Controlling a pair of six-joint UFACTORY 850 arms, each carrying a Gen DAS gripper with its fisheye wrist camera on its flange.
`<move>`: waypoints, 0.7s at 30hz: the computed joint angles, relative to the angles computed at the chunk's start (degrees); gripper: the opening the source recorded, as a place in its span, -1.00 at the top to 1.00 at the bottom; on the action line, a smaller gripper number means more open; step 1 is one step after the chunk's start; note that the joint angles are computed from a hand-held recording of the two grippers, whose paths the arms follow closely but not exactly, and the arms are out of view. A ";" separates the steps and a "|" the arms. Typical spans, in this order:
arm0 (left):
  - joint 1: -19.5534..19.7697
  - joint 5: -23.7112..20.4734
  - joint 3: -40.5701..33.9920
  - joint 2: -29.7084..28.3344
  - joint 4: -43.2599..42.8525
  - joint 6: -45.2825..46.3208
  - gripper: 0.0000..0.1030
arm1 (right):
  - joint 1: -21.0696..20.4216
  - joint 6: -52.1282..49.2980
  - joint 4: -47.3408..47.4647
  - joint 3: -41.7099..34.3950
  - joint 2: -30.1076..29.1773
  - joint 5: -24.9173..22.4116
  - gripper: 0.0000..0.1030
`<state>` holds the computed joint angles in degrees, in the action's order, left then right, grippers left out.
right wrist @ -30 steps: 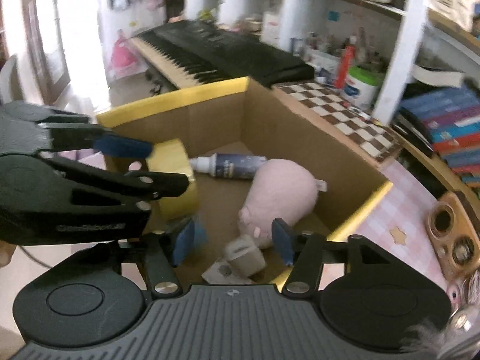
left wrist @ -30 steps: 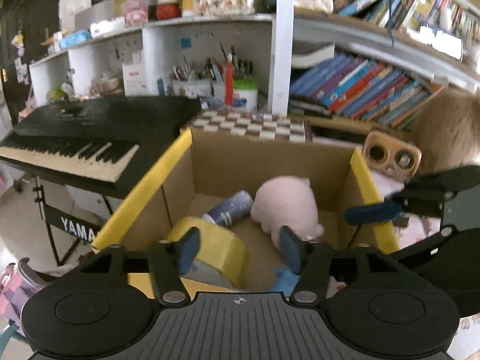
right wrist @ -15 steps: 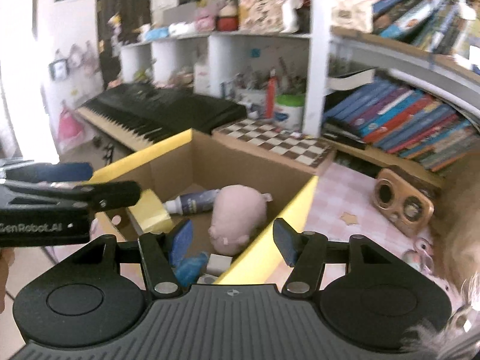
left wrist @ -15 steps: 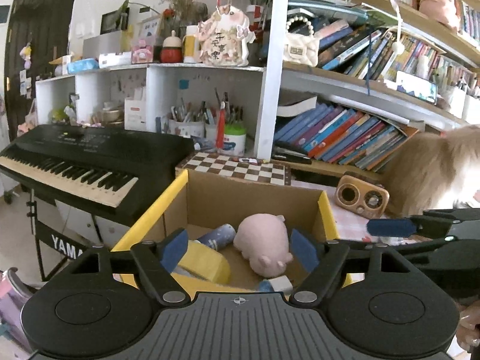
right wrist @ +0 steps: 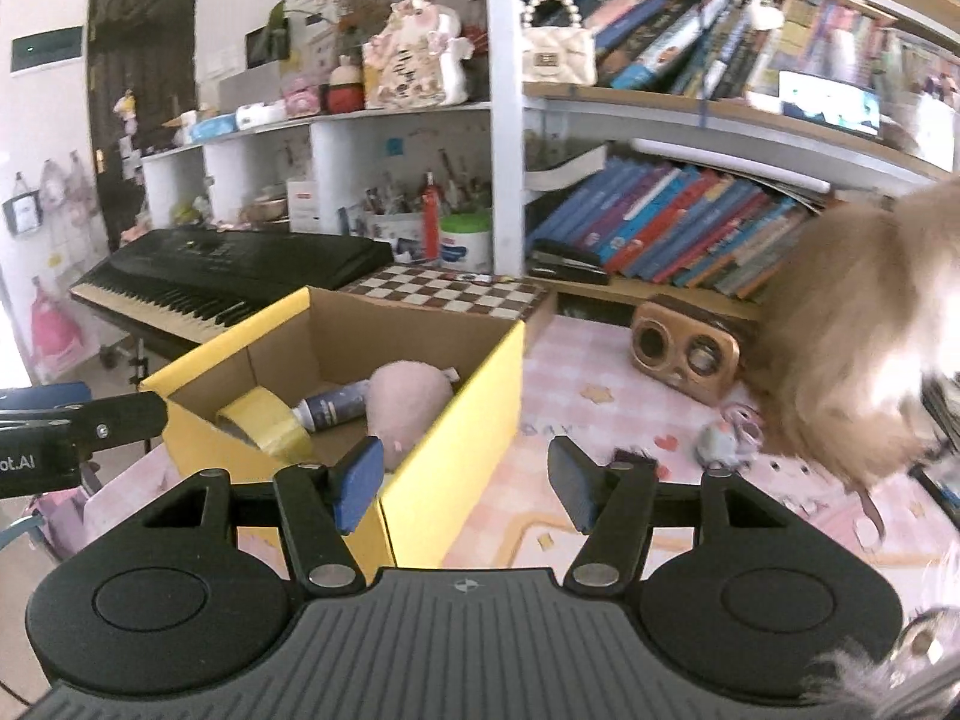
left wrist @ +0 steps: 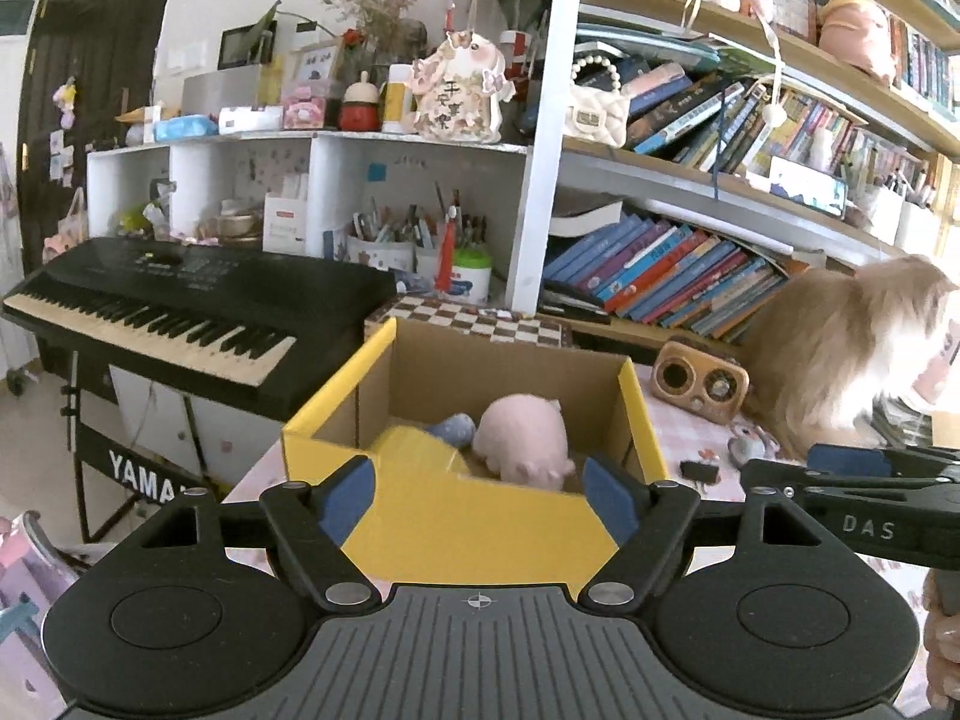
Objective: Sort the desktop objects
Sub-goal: 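Raise both tools out of the yellow box and back away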
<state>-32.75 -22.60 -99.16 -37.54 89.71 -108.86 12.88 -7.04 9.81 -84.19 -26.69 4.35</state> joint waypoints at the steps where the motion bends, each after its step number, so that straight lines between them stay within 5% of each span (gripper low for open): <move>1: -0.05 0.13 0.84 0.53 0.61 -0.67 -0.53 | 0.12 -3.94 4.23 1.12 0.75 0.34 -0.13; 9: -0.79 1.29 7.67 4.93 6.55 -6.43 -0.53 | 1.68 -22.26 24.60 9.79 6.56 3.99 -0.13; 21: -2.17 1.90 15.01 9.47 11.10 -11.35 -0.53 | 4.85 -32.65 38.94 18.28 12.10 10.03 -0.16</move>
